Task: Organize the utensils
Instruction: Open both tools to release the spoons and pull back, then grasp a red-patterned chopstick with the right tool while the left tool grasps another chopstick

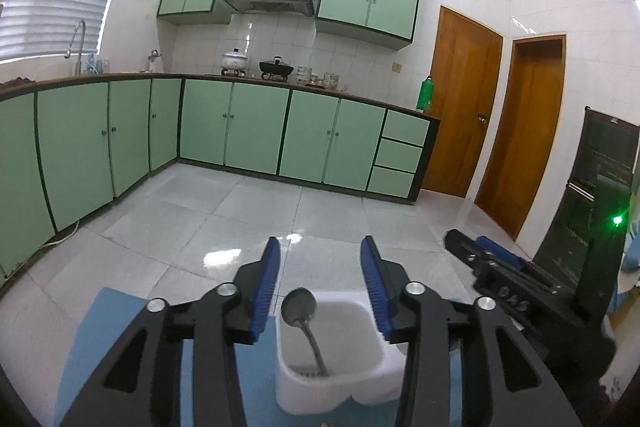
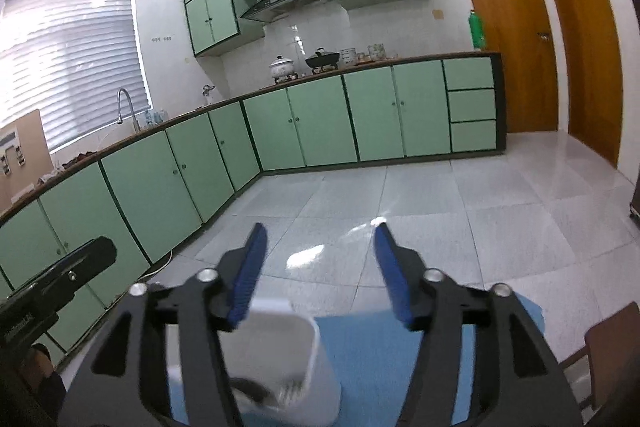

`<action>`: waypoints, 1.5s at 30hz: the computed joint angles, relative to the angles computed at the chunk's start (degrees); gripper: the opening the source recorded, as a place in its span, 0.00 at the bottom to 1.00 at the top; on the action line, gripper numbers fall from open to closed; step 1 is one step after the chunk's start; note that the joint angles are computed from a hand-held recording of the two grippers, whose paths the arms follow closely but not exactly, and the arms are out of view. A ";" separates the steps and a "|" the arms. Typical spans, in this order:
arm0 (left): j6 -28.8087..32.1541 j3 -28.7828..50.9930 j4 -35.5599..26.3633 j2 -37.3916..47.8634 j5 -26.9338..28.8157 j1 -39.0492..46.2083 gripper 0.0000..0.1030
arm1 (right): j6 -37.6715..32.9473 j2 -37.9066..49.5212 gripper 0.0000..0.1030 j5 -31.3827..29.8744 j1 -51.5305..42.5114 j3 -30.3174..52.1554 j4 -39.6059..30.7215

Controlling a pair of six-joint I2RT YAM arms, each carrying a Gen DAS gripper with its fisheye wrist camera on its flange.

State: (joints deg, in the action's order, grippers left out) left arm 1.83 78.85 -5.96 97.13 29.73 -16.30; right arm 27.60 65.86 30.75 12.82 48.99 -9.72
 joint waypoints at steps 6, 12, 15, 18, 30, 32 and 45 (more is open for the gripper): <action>6.58 -10.42 -7.38 -11.61 2.40 4.27 0.64 | 13.14 -10.04 0.84 9.15 13.96 -1.46 -20.81; 15.66 -23.74 -17.00 -21.29 4.24 10.45 0.69 | 50.33 -5.77 0.86 17.09 42.38 -1.44 -48.05; 21.07 -29.64 -21.83 -24.83 3.82 13.93 0.69 | 69.29 3.24 0.86 15.76 54.81 0.82 -57.69; 26.80 -34.90 -25.11 -27.72 3.45 17.53 0.69 | 79.65 10.04 0.83 12.68 63.66 2.47 -58.26; 39.72 -45.07 -28.17 -32.59 2.56 26.31 0.70 | 72.46 24.59 0.69 6.86 66.07 11.89 -52.12; 40.15 -45.47 -28.08 -32.56 2.61 26.70 0.71 | 72.25 24.83 0.67 6.30 65.83 11.90 -52.83; 39.16 -45.60 -28.22 -33.89 1.80 25.45 0.73 | 75.08 25.04 0.38 6.13 67.96 11.73 -56.14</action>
State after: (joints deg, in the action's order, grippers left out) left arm 40.99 33.24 -34.19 63.24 31.52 9.15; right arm 102.67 90.90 36.87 80.78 60.72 -65.86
